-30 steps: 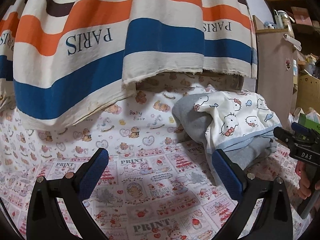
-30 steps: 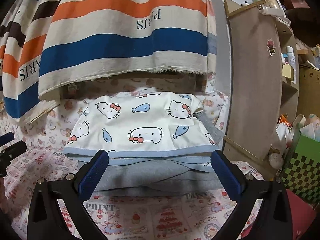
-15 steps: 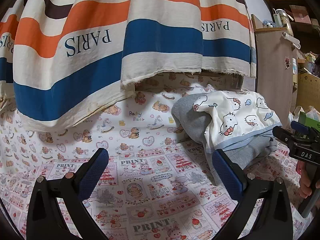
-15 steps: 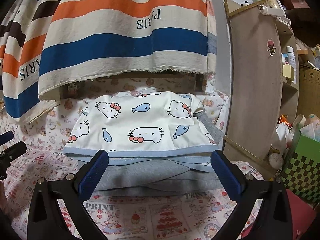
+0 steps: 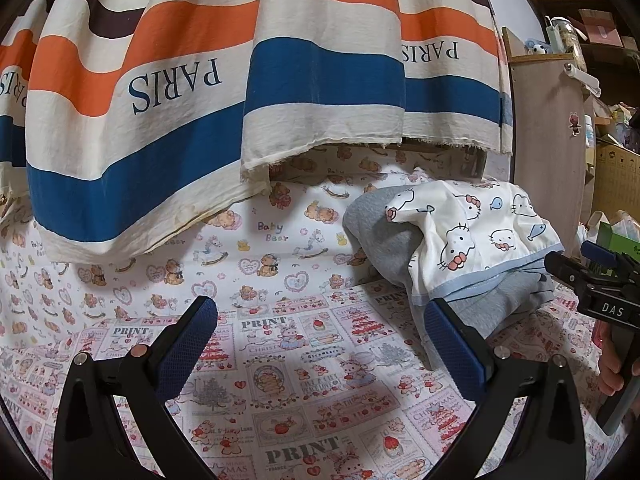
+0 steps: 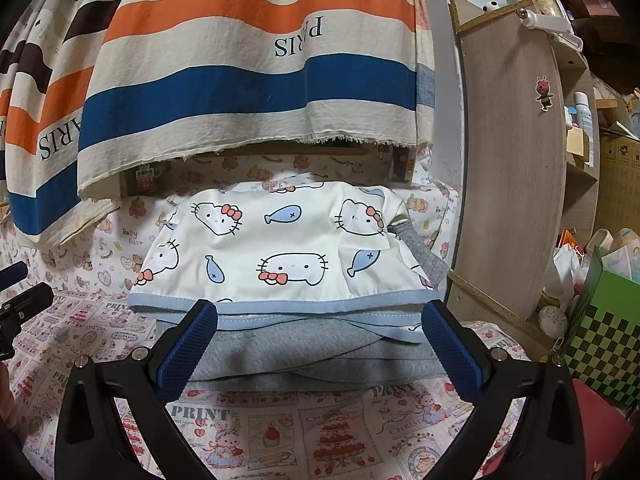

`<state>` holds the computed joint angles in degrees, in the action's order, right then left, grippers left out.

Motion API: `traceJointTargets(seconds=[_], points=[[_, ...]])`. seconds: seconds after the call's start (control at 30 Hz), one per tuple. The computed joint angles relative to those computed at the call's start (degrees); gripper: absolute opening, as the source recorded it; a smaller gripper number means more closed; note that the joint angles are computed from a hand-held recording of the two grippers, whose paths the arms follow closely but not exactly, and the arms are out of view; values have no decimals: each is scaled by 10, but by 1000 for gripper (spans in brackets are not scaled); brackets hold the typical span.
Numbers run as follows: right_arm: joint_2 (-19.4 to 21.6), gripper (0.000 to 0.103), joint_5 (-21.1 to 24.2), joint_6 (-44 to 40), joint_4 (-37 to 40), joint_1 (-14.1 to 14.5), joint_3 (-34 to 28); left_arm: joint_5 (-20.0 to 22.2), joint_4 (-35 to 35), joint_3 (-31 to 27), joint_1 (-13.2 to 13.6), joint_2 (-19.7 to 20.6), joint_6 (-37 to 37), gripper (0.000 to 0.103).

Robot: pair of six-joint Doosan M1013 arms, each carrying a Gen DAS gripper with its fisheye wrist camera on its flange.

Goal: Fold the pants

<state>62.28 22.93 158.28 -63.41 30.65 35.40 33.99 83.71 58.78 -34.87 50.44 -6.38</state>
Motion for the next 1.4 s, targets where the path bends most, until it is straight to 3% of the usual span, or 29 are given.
traceJointTargets(seconds=[1.4], points=[[1,102,-18,-39,34,-2,-2,6,-9,-4,0,2,10,103]])
